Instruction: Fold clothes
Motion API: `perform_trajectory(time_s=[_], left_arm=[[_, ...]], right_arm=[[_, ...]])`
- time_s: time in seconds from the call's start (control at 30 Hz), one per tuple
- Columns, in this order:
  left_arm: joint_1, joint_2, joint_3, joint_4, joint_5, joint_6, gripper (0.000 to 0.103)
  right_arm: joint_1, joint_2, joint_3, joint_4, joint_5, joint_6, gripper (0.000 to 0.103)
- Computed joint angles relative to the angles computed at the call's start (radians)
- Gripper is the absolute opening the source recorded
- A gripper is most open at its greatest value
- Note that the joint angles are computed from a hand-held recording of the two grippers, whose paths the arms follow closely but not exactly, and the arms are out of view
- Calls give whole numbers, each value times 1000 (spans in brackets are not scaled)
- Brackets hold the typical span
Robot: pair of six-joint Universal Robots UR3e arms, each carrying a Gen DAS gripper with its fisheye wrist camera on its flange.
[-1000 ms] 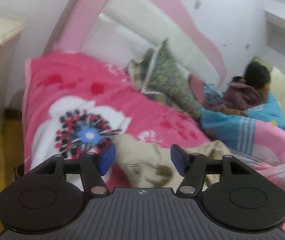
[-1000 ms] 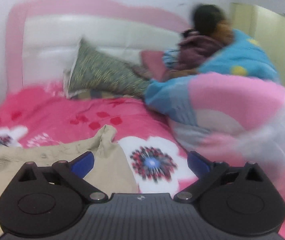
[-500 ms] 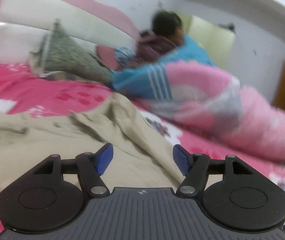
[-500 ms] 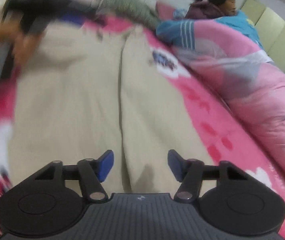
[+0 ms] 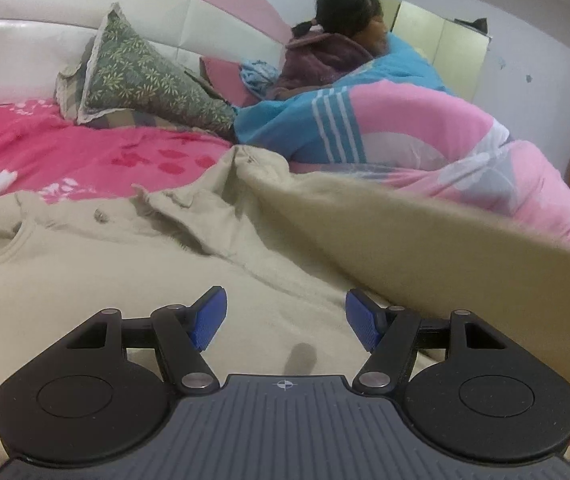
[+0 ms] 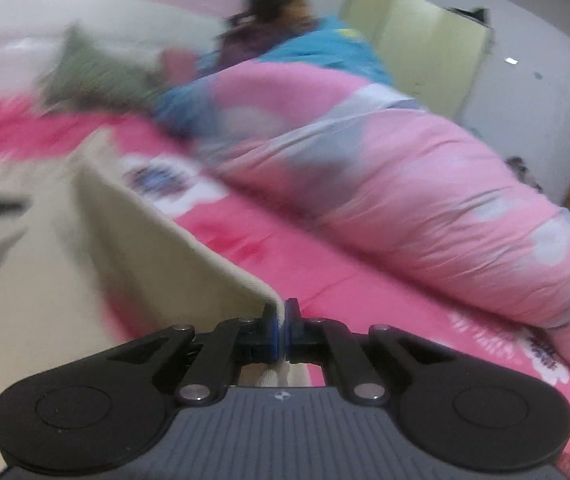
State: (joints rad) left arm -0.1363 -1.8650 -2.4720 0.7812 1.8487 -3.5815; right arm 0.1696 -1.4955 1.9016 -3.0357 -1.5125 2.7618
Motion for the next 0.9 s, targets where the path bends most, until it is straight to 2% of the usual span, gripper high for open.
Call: perform_trajectory(time_s=[0.17, 0.27, 0.33, 0.4, 0.47, 0.57, 0.63, 0.77, 0.83, 0.9], left_arm=[[27, -43, 18, 16, -25, -8, 66], [61, -37, 14, -16, -69, -30, 66], [92, -33, -6, -3, -109, -44, 66], [107, -38, -21, 18, -131, -48, 66], [119, -44, -33, 39, -147, -48, 66], [128, -47, -43, 58, -161, -53, 66], [127, -53, -49, 79, -160, -56, 66], [109, -61, -48, 110, -134, -53, 67], [91, -68, -37, 113, -114, -41, 67], [76, -70, -25, 101, -92, -32, 67]], right_arm=[[-115, 322, -409, 159, 41, 93, 2], [-133, 551, -646, 275, 6, 174, 3], [-142, 702, -818, 406, -27, 231, 24], [-151, 775, -864, 457, -56, 262, 57], [-185, 734, -765, 373, -20, 312, 69], [-276, 572, -560, 330, 134, 372, 76], [-327, 432, -409, 295, 192, 373, 80], [-421, 124, -100, 179, 286, 286, 93], [-475, -40, 67, 116, 333, 226, 95], [-520, -168, 179, 112, 380, 175, 94]])
